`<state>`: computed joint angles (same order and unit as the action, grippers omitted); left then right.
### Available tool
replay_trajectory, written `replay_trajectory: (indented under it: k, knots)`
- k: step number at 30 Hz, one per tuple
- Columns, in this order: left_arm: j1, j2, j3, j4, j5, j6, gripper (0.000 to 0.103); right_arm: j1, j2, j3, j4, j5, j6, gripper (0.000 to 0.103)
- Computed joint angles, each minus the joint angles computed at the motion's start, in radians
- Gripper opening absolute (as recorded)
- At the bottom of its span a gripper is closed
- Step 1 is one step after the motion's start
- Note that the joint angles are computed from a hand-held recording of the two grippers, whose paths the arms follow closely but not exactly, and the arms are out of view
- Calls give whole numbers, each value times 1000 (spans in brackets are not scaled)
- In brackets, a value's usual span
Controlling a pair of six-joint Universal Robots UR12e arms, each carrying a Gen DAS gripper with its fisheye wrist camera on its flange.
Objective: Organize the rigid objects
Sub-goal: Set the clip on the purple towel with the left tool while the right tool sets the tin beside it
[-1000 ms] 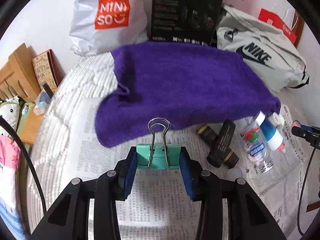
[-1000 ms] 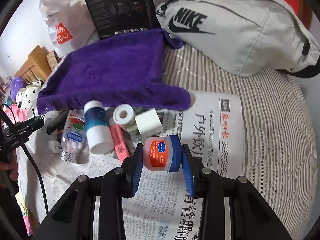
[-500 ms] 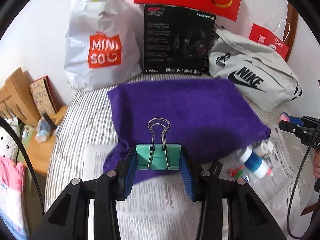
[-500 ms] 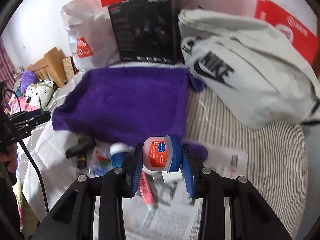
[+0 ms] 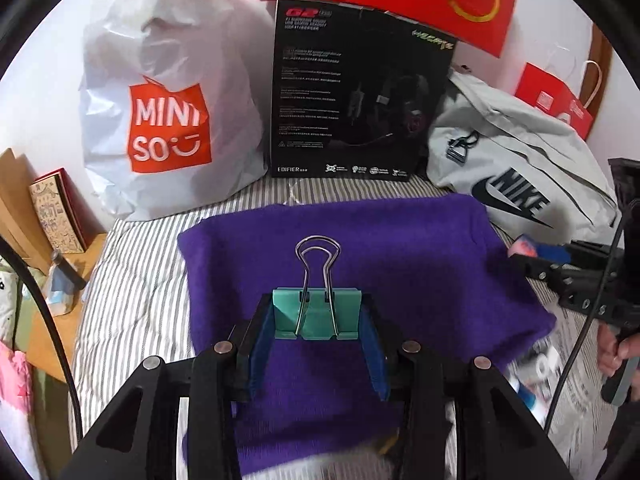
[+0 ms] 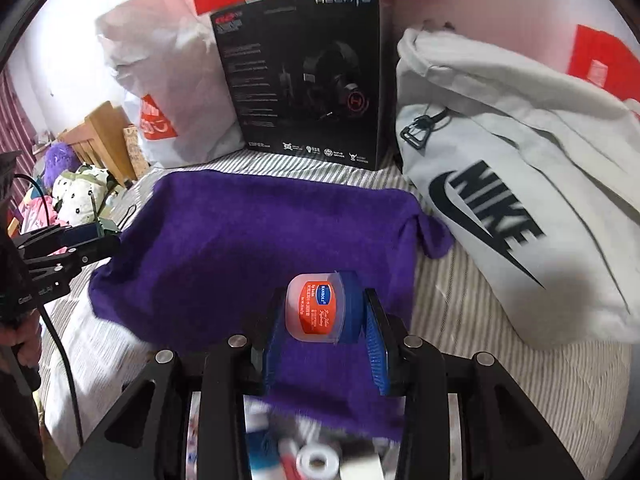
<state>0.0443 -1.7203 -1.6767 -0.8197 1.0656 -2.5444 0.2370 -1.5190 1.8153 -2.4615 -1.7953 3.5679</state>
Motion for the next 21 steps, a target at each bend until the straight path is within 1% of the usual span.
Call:
replay_trajectory:
  k: [2,6,9,13,17,21]
  knots:
    - [-13,-23,19,-2,8,-13,39,-7,20,-14,8,1,0,37]
    - [-39,-72,57,-15,32,-25,39,-30,62,-41,20,30,-1,37]
    - [-54,-101,77,-30,52,-36,39,-43,91,-61,45,29,-3,37]
    - [-66,-121,93,-43,66,-38,39,-61,120,-89,119,29,26,37]
    - [-78,-136,108,-59,90,-28,39,-67,131,-94,125,18,27,37]
    - [-79,-148,123,-93,93,-33,39,-63,142,-109,147,0,8,37]
